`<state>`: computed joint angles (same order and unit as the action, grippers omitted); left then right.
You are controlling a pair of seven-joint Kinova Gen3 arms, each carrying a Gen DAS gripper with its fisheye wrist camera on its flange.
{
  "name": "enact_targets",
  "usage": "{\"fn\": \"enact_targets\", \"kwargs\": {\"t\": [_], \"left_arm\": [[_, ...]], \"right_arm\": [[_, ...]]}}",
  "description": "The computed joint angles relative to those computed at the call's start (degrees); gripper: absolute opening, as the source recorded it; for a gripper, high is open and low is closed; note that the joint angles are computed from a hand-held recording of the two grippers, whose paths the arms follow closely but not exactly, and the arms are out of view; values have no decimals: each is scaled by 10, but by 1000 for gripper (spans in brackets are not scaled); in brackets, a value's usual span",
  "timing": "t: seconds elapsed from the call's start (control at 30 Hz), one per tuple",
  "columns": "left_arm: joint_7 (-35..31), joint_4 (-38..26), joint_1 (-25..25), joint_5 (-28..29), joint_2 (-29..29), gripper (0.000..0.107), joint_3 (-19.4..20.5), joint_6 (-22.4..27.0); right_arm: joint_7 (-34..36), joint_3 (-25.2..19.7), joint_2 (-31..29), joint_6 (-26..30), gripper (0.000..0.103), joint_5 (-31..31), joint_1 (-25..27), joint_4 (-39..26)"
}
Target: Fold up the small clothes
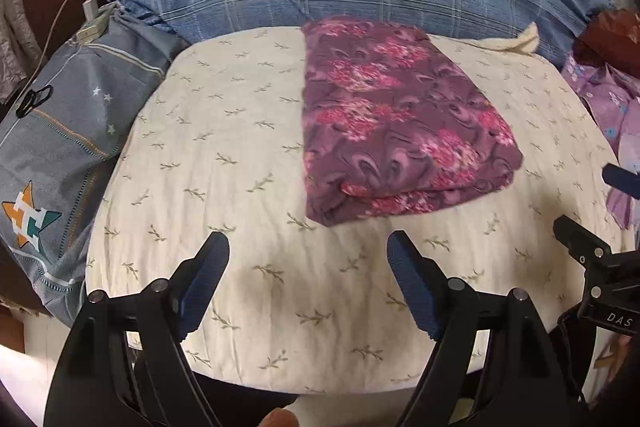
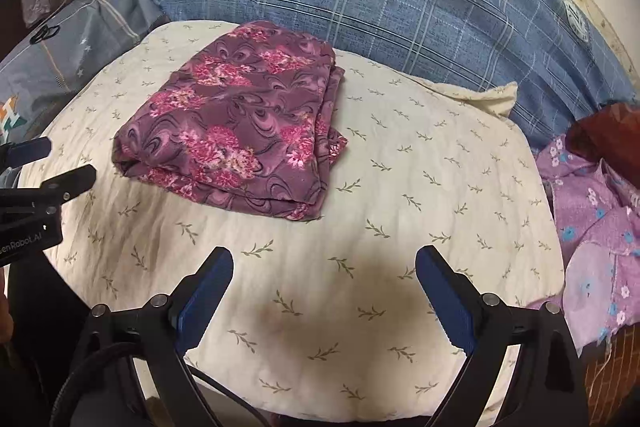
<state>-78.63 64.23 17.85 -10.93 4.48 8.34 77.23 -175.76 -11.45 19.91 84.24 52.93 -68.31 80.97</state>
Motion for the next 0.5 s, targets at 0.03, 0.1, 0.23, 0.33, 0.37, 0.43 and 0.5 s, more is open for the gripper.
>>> {"fn": "enact_targets", "kwargs": {"t": [0.03, 0.1, 0.23, 0.33, 0.37, 0.43, 0.5], "left_arm": [[-2, 0, 2, -1, 0, 82, 2, 1], [-11, 0, 5, 4, -1, 82, 5, 4], [-24, -1, 9, 14, -2, 82, 8, 10], [-27, 1, 13, 9, -5, 82, 10, 8], [-27, 1, 14, 8, -5, 82, 10, 8], [-28, 1, 16, 4, -6, 82, 11, 6], [-31, 2, 18, 2, -6, 82, 12, 7]], "right_arm": [[-3, -1, -6, -6, 93, 0, 0, 7], [-22, -5, -17, -11, 93, 0, -2, 20], [-58, -18, -48, -43, 93, -12, 14, 56], [-81, -30, -65, -52, 93, -20, 27, 79], [-86, -33, -68, -53, 93, -22, 31, 83], [-97, -40, -76, -57, 93, -26, 38, 94], [-106, -46, -83, -60, 93, -29, 45, 102]]}}
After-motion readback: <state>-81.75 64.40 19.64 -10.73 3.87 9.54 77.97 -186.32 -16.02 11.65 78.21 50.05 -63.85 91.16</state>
